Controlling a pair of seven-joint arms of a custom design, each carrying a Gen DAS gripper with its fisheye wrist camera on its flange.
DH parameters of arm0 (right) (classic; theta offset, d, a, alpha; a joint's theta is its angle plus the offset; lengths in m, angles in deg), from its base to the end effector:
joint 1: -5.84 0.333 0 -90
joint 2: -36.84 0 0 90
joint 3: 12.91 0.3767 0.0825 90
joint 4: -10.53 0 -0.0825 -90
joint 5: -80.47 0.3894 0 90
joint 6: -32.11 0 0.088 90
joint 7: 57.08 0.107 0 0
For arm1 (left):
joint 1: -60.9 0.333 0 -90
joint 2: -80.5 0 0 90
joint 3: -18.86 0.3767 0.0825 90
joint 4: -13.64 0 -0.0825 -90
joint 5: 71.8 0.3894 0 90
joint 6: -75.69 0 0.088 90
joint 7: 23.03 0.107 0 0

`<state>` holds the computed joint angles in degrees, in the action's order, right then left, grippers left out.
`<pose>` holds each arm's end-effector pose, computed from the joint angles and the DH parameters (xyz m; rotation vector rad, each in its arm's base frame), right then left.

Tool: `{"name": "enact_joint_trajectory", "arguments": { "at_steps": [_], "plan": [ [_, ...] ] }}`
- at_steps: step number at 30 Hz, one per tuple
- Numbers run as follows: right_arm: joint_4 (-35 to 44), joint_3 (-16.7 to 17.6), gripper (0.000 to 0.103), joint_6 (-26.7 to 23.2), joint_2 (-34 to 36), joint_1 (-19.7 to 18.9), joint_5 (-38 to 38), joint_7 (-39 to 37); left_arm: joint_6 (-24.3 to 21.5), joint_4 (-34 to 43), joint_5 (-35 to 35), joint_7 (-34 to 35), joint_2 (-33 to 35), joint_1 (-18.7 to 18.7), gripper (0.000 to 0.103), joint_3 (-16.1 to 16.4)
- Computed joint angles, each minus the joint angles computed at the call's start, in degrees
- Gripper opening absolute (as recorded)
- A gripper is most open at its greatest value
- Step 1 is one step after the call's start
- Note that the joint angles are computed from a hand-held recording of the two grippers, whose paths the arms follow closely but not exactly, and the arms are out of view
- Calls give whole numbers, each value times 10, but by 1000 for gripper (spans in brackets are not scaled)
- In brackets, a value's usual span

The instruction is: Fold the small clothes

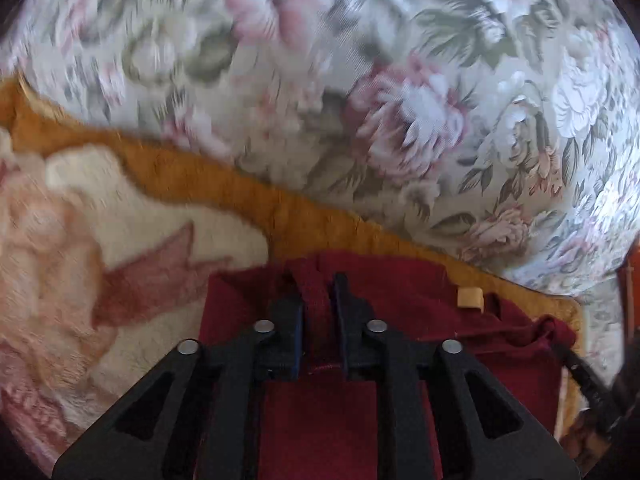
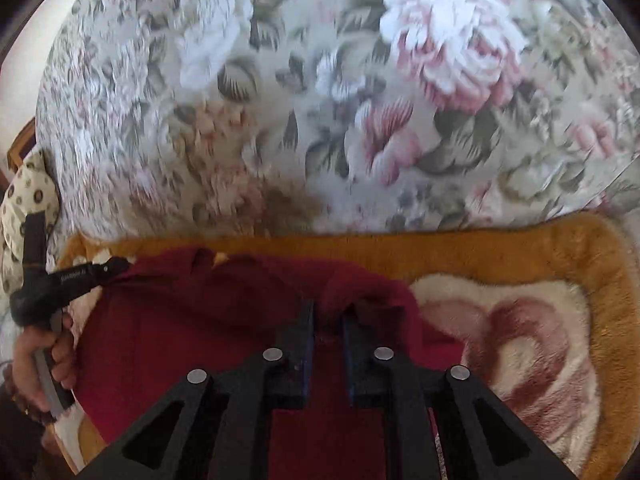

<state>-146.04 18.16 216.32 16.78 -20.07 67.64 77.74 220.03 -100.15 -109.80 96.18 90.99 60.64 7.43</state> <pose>0.4157 0.0698 0.4555 -1.3334 2.0462 -0.6359 0.6250 -0.1165 0.4673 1.8508 -2.3197 0.9254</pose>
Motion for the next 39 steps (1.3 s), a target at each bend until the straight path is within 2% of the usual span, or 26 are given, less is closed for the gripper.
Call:
{"name": "enact_joint_trajectory", "arguments": {
  "at_steps": [1, 3, 4, 5, 7, 10, 12, 15, 17, 18, 19, 20, 21, 22, 23, 24, 25, 26, 28, 30, 31, 34, 37, 38, 39],
  "plan": [
    [-9, -18, 12, 18, 0, 18, 3, -3, -28, 9, -11, 12, 2, 9, 23, 0],
    [-34, -40, 13, 53, -21, 41, 24, -5, -56, 16, -27, 45, -4, 19, 28, 0],
    [-45, -61, 13, 63, -33, 64, 34, -7, -67, 17, -35, 60, -10, 23, 34, 2],
    [-58, -75, 13, 62, -53, 80, 44, -6, -71, 17, -41, 72, -17, 26, 54, 5],
    [-74, -82, 13, 47, -93, 98, 63, -10, -35, 3, -71, 103, -44, 30, 72, 13],
    [-100, -90, 13, 9, -154, 122, 83, -18, -36, 3, -110, 121, -66, 36, 72, 30],
    [-113, -101, 14, -19, -182, 144, 82, -25, -45, -16, -158, 160, -89, 39, 72, 38],
    [-116, -82, 14, -51, -203, 145, 68, -18, -46, -49, -181, 210, -112, 21, 71, 40],
    [-106, -58, 14, -66, -196, 138, 52, -7, -9, -83, -169, 232, -126, -4, 71, 31],
    [-95, -30, 14, -85, -195, 119, 36, 0, 31, -107, -147, 229, -132, -18, 71, 24],
    [-76, 14, 14, -119, -192, 85, 16, 15, 63, -123, -122, 214, -132, -29, 71, 19],
    [-61, 41, 14, -149, -186, 64, 0, 29, 108, -146, -77, 182, -127, -40, 70, 12],
    [-48, 58, 14, -176, -170, 53, -10, 40, 136, -160, -48, 158, -122, -47, 69, 12],
    [-46, 55, 14, -180, -147, 57, -11, 46, 158, -174, -36, 149, -117, -51, 70, 15],
    [-49, 67, 14, -176, -123, 47, -3, 47, 195, -188, -64, 179, -113, -57, 71, 16],
    [-57, 75, 14, -153, -119, 34, -35, 74, 199, -190, -132, 245, -115, -62, 71, 20],
    [-66, 95, 14, -128, -131, 10, -63, 102, 189, -188, -172, 283, -115, -62, 71, 24],
    [-68, 99, 14, -124, -132, 6, -62, 105, 175, -185, -180, 286, -117, -59, 71, 29],
    [-64, 65, 14, -139, -125, 37, -60, 108, 163, -183, -185, 299, -118, -58, 71, 33],
    [-56, 20, 14, -151, -125, 75, -50, 97, 153, -186, -243, 355, -122, -56, 71, 38],
    [-53, 13, 14, -135, -137, 69, -67, 109, 146, -186, -272, 380, -123, -55, 71, 40],
    [-11, 39, 15, -137, -144, 3, -107, 147, 149, -194, -292, 392, -128, -55, 71, 38],
    [36, 21, 16, -120, -68, -21, -122, 163, 169, -193, -289, 390, -123, -62, 71, 32],
    [53, 33, 16, -126, -45, -41, -129, 168, 169, -192, -290, 391, -121, -62, 71, 32],
    [71, 60, 16, -126, -24, -82, -162, 201, 168, -191, -292, 392, -120, -62, 71, 32]
  ]
}}
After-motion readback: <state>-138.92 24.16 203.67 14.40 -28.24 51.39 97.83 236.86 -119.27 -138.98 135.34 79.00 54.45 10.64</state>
